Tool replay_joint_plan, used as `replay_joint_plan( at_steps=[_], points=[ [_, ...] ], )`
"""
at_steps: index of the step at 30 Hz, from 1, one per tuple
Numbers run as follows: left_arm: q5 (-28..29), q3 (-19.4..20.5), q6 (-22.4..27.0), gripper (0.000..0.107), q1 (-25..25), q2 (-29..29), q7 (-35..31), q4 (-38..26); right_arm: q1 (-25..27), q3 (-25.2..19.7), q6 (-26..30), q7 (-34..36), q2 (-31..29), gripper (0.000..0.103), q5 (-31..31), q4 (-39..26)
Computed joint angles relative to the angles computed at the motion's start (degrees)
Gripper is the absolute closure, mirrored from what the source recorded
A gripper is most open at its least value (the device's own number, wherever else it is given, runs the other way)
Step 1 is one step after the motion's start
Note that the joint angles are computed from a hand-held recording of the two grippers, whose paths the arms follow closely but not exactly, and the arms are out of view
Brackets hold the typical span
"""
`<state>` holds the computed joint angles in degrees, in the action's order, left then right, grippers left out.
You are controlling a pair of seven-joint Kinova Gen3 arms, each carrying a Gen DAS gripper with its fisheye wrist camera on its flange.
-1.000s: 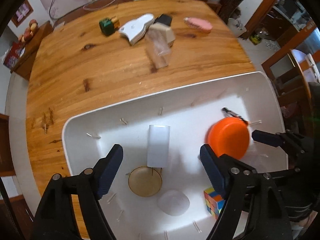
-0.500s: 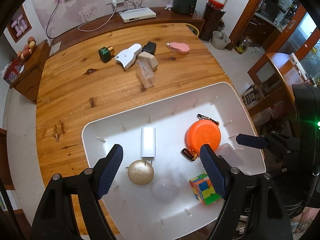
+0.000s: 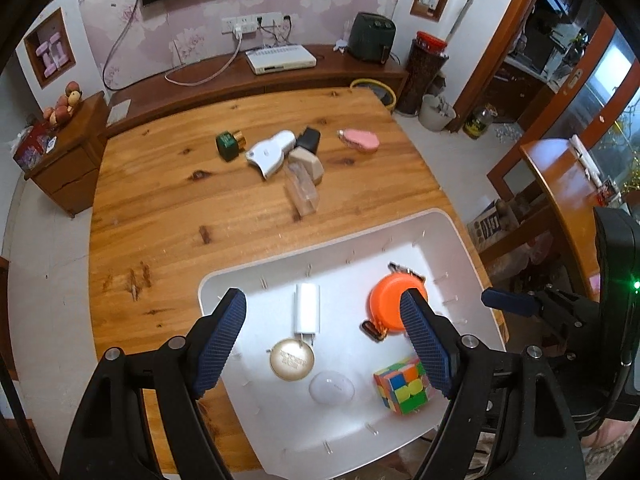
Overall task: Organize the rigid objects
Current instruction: 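Lift both open tools and move them back over the table items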
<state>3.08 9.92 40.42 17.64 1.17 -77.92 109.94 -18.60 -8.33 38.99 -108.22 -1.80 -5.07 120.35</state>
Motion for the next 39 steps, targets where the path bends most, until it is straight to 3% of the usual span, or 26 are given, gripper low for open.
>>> replay_joint_plan(
  at_steps=[10, 17, 25, 32, 36, 39],
  points=[
    [-2.5, -0.8, -0.1, 0.026, -1.3, -0.2, 1.7, -3.3, 0.9, 0.6, -0.1, 0.9, -0.2, 0.021, 0.8, -2.5],
    [-6.1, -1.3, 0.4, 0.026, -1.5, 1.8, 5.0, -6.7, 0.0, -0.1, 1.3, -4.1, 1.8, 0.021, 8.9, -5.8],
    [-10.1, -2.8, 0.3, 0.026, -1.8, 5.3, 9.3, -11.6, 2.5, 2.2, -1.2, 2.6, 3.7, 0.021, 7.4, -8.3],
    [-10.9, -4.3, 4.0, 0.026, -2.1, 13.2, 8.7, -19.4, 5.1, 4.1, -2.4, 8.5, 8.9, 0.021, 5.9, -13.0],
    [-11.9, -5.1, 9.0, 0.026, -1.6, 20.0, 6.4, -26.5, 8.3, 4.5, -2.6, 14.3, 13.5, 0.021, 3.8, -17.5],
    [-9.0, -5.3, 13.4, 0.026, -3.1, 25.3, 4.7, -32.4, 9.7, 5.4, -1.7, 16.0, 18.1, 0.021, 3.7, -21.9]
  ],
)
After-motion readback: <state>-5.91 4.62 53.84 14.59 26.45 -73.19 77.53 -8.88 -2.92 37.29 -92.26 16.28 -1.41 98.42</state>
